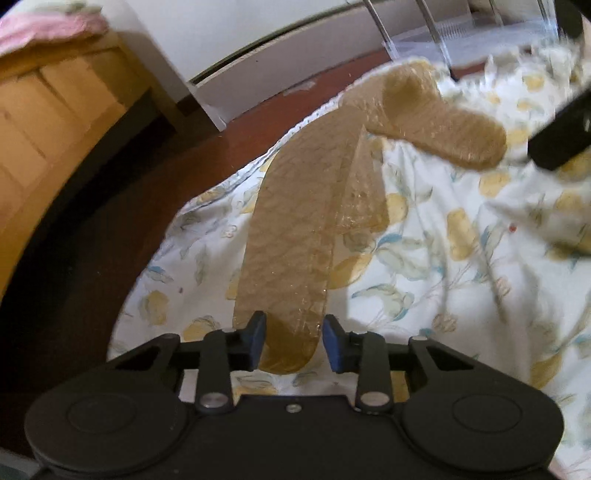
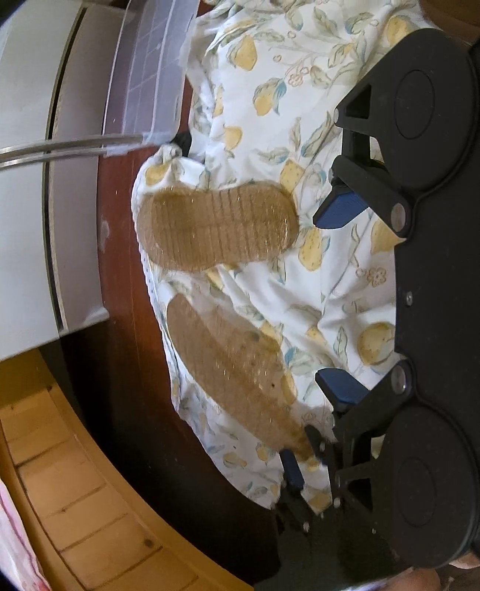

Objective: Organize scattered shoes
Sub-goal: 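Grasp one amber jelly slide by its strap with the left gripper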

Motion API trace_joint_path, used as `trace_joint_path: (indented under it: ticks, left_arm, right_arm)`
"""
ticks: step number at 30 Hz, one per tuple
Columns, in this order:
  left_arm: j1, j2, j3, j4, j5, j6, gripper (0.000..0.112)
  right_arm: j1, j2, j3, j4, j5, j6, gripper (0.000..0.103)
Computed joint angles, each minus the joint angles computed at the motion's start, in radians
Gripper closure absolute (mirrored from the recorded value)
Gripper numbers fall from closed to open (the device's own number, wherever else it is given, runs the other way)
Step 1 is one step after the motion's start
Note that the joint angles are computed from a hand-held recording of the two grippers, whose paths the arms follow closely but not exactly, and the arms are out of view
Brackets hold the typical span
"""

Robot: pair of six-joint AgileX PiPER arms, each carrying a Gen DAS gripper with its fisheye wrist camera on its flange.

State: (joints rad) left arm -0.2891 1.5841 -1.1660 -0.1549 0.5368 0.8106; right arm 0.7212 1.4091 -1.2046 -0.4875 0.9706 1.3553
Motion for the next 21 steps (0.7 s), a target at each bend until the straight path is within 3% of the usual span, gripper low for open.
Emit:
trace_joint_path:
  ticks: [4, 8, 14, 15, 16, 17, 18, 21]
  left_arm:
    - [0.057, 0.021, -0.087, -0.094, 0.089, -0.037, 0.089]
    - [0.165, 0.09, -0.258, -0.214, 0.29, -0.226, 0.092]
    - [0.247, 0.176, -0.384, -0.245, 0.405, -0.341, 0.092]
    - [0.25, 0.186, -0.389, -0.228, 0.401, -0.329, 0.091]
    - [0.257, 0.199, -0.398, -0.239, 0.409, -0.312, 0.083]
    - [0.272, 0.219, -0.416, -0.274, 0.434, -0.294, 0.067]
    - [0.28, 0.227, -0.422, -0.291, 0.446, -0.285, 0.061]
    - [0.29, 0.285, -0.455, -0.307, 0.462, -0.27, 0.061]
  right_arm:
    - [-0.004, -0.016, 0.014, -0.007, -0.014, 0.029, 0.017]
    - [-0.013, -0.021, 0.016, 0.0, -0.03, 0.026, 0.017]
    - [-0.025, -0.006, 0.005, 0.017, -0.053, 0.003, 0.017]
    - [-0.026, -0.002, 0.003, 0.022, -0.059, -0.002, 0.017]
    - [-0.028, 0.002, 0.001, 0.027, -0.065, -0.007, 0.017]
    - [-0.03, 0.006, -0.001, 0.033, -0.071, -0.01, 0.017]
    - [-0.031, 0.011, -0.003, 0.038, -0.076, -0.01, 0.017]
    - [-0.035, 0.026, -0.01, 0.061, -0.093, -0.012, 0.017]
